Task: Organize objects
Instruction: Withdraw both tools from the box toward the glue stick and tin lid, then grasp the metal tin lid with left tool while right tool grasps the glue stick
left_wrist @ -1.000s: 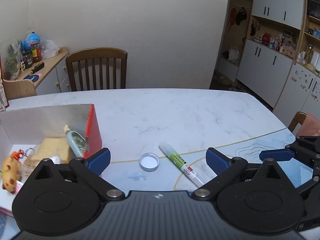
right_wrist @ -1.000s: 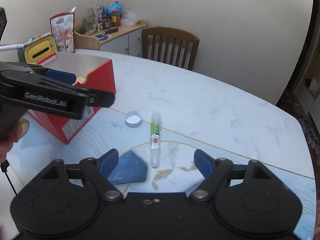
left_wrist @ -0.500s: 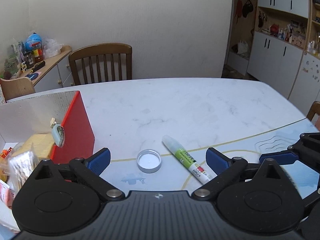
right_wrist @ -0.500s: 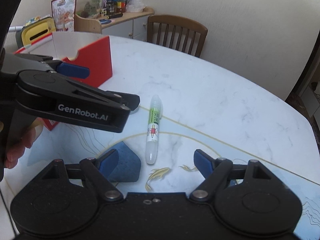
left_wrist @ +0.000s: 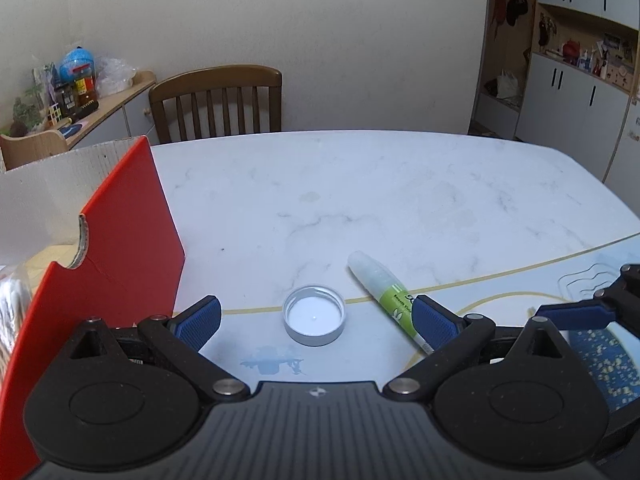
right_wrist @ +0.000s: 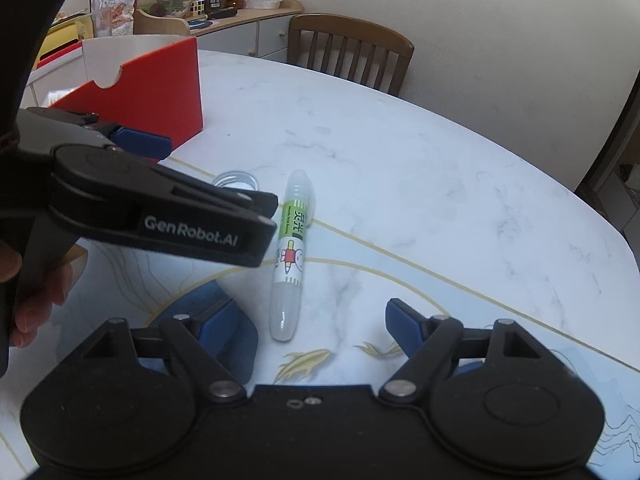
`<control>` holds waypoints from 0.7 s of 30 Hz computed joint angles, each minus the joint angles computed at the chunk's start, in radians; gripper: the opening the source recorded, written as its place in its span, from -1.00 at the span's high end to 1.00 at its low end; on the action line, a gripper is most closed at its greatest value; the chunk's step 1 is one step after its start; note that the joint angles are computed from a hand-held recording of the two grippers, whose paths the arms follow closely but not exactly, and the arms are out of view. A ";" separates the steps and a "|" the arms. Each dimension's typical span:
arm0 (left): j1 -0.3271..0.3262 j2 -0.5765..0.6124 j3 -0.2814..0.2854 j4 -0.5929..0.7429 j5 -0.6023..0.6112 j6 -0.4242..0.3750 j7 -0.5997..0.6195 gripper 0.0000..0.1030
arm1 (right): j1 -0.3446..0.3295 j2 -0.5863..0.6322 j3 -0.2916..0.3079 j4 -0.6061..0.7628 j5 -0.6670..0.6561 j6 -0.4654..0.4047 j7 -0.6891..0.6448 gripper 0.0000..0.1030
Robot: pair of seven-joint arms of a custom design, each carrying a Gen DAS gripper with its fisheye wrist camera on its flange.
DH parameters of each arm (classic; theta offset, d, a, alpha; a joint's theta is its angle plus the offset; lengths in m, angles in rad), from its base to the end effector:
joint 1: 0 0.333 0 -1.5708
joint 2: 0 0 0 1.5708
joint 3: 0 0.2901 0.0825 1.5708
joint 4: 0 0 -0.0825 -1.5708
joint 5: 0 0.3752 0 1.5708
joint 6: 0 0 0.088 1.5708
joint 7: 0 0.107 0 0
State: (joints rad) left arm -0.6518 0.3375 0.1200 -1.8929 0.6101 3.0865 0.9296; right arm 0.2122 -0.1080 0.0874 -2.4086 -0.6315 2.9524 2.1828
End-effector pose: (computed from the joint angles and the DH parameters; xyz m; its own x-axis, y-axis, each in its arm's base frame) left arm 0.5328 -0.3761 0.3989 -0.4737 -0.8800 -0.0357 -0.5545 0.3295 -0.7641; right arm 0.4773 0.1888 0.3998 0.2333 -0.9670 0.1021 -0.7344 -0.2441 -0.6333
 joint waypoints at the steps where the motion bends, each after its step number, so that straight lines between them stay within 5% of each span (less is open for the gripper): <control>1: -0.003 0.006 0.004 0.005 0.005 0.000 -0.002 -0.98 | -0.007 0.005 0.004 0.004 -0.022 0.002 0.018 -0.55; 9: -0.009 0.047 0.012 0.039 -0.022 0.002 0.011 -0.98 | -0.010 0.042 -0.005 0.031 -0.082 0.004 0.067 -0.51; 15: -0.021 0.068 0.027 0.046 -0.072 0.013 0.039 -0.92 | 0.002 0.062 -0.022 0.047 -0.025 0.018 0.021 -0.12; 21: -0.029 0.085 0.040 0.056 -0.123 0.008 0.066 -0.66 | -0.002 0.096 -0.030 0.090 -0.101 0.014 0.089 0.20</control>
State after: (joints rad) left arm -0.6812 0.4229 0.1604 -1.8365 0.4875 3.0944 0.9952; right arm 0.2104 -0.0122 0.0571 -2.3185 -0.7325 2.9660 2.2722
